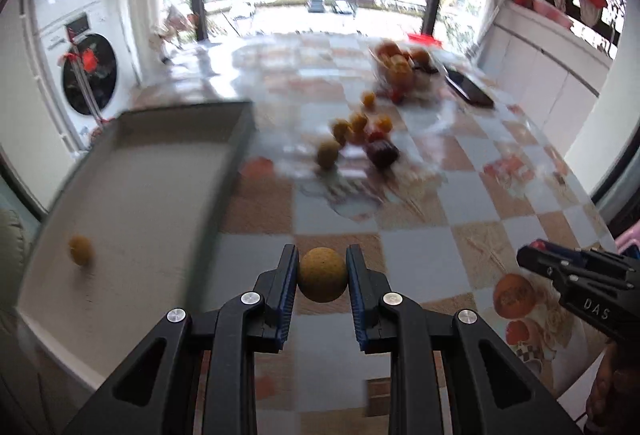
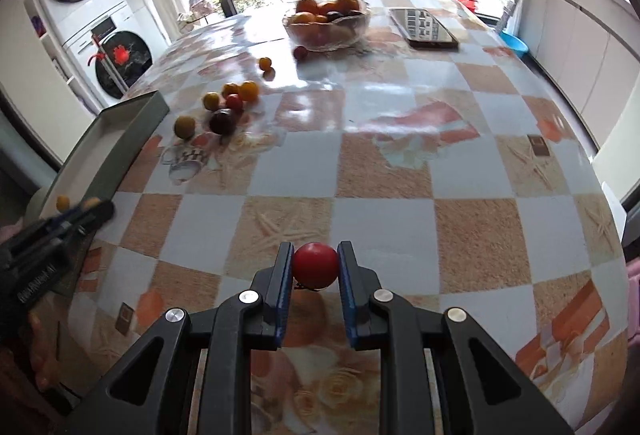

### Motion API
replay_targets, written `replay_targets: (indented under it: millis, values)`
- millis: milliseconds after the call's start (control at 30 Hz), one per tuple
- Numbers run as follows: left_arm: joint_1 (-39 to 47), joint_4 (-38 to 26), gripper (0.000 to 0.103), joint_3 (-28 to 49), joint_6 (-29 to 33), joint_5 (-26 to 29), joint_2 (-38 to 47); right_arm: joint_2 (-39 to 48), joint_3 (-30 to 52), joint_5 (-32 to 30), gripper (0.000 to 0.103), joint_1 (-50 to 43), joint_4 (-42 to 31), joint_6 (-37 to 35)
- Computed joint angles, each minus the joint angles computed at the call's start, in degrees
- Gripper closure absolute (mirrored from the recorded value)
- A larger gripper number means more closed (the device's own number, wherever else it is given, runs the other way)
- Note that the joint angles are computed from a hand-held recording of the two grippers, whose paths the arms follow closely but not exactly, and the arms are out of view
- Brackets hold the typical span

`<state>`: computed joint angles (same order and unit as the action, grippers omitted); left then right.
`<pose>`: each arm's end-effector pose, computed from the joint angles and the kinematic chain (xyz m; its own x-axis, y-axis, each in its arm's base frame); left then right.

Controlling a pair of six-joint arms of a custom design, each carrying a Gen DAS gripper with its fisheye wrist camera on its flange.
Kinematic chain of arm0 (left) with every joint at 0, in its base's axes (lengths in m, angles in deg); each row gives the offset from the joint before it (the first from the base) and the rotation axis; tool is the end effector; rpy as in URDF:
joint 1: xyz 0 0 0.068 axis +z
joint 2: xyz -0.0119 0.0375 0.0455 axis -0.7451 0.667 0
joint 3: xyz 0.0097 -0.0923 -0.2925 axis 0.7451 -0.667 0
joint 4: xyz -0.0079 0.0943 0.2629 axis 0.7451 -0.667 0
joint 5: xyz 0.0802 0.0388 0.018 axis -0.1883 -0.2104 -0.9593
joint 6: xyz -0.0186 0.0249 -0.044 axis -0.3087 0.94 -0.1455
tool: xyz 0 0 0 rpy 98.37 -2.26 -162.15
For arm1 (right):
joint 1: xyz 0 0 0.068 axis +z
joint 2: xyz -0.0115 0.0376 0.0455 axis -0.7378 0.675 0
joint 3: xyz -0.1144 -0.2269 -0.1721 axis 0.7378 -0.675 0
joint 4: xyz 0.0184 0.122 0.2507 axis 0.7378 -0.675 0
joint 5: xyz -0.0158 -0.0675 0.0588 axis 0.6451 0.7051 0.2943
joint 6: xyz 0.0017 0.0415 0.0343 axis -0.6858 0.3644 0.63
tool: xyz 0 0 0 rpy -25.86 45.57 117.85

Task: Organize fruits
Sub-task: 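Release the tomato into the gray tray while the left tool releases its yellow fruit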

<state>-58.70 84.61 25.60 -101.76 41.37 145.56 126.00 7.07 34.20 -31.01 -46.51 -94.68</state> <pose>0.1672 -0.0202 0.1177 -0.7034 -0.2578 -0.6624 -0.3185 0.9474 -0.0306 0.2384 0.0801 0.1094 -0.7731 -0.3273 -0.5434 -0.4792 0.8626 0.1621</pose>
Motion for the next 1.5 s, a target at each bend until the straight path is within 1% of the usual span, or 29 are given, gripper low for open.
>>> replay_targets:
  millis: [100, 133, 167, 267, 367, 500, 533, 633, 733, 833, 967, 1000, 1067, 1100, 1133, 1167, 1200, 1233, 1267, 1300, 1400, 1500]
  values:
    - [5.5, -3.2, 0.077, -1.2, 3.0, 1.0, -6.5, -0.3, 1.4, 0.7, 0.079, 3.5, -1.6, 1.4]
    - [8.9, -4.4, 0.077, -1.6, 4.9, 1.8, -9.1, -0.2, 2.1, 0.9, 0.079, 5.0, -2.1, 2.1]
    - [10.8, -4.4, 0.077, -1.9, 6.0, 2.2, -9.9, -0.1, 2.8, 1.2, 0.079, 6.8, -2.7, 2.8]
    - [22.8, -5.1, 0.077, -3.1, 12.8, 6.9, -13.8, 0.2, 5.0, 2.2, 0.079, 12.4, -3.7, 4.8]
    - [35.1, -3.7, 0.077, -3.3, 19.1, 12.7, -12.7, 1.4, 8.2, 2.5, 0.079, 18.7, -4.9, 7.2]
    - [46.3, 0.0, 0.077, -4.0, 24.7, 18.2, -9.4, 5.2, 14.0, 2.2, 0.079, 26.5, -6.3, 10.5]
    - [49.4, 1.3, 0.077, -4.0, 26.3, 19.9, -7.4, 6.3, 15.5, 2.3, 0.079, 28.5, -6.5, 11.2]
    - [53.5, 4.4, 0.077, -4.0, 28.6, 21.7, -3.4, 9.3, 19.6, 1.8, 0.079, 33.1, -6.7, 12.8]
    - [56.2, 6.9, 0.077, -4.1, 29.5, 22.9, -0.2, 12.5, 23.6, 1.1, 0.079, 36.7, -7.6, 14.0]
    - [57.6, 8.2, 0.077, -3.9, 29.9, 23.6, 2.4, 16.2, 27.3, 1.3, 0.079, 39.1, -9.2, 14.5]
    - [57.2, 10.7, 0.077, -3.9, 30.5, 22.8, 5.7, 18.8, 29.6, 0.1, 0.077, 39.8, -11.2, 14.1]
    - [56.9, 11.6, 0.077, -4.2, 30.5, 22.3, 6.2, 18.7, 29.8, -0.3, 0.075, 39.5, -11.7, 13.7]
    - [55.9, 12.6, 0.077, -4.4, 30.5, 21.1, 6.9, 18.7, 30.3, 0.1, 0.052, 39.9, -12.5, 13.7]
    - [55.4, 13.1, 0.075, -4.4, 30.6, 20.5, 7.5, 18.2, 30.0, 0.3, 0.026, 39.8, -12.2, 13.8]
    - [54.9, 13.8, 0.055, -4.6, 30.4, 20.2, 8.1, 17.5, 29.4, 0.9, 0.018, 39.7, -11.6, 14.1]
    - [54.2, 14.3, 0.034, -4.8, 29.9, 19.6, 8.1, 16.7, 28.8, 1.4, 0.018, 39.2, -11.0, 13.9]
    - [53.0, 16.4, 0.004, -5.9, 28.9, 17.6, 7.6, 15.9, 28.2, 1.0, 0.017, 38.5, -10.6, 13.7]
    - [52.5, 18.6, 0.002, -7.3, 28.2, 16.5, 6.1, 15.0, 27.7, 0.8, 0.015, 37.8, -10.5, 13.8]
    - [51.6, 19.6, 0.002, -8.4, 27.7, 15.7, 3.8, 14.0, 26.9, 1.1, 0.014, 37.0, -10.3, 13.9]
    - [50.2, 18.2, 0.002, -8.3, 27.6, 15.5, 2.0, 13.4, 26.3, 1.3, 0.012, 36.1, -9.9, 13.7]
    - [45.4, 13.5, 0.002, -7.1, 26.0, 13.4, -1.0, 11.1, 23.4, 2.4, 0.000, 32.1, -8.7, 13.5]
    - [37.8, 8.4, 0.002, -6.1, 22.7, 10.7, -6.0, 10.1, 21.5, 1.7, 0.000, 27.0, -8.5, 13.9]
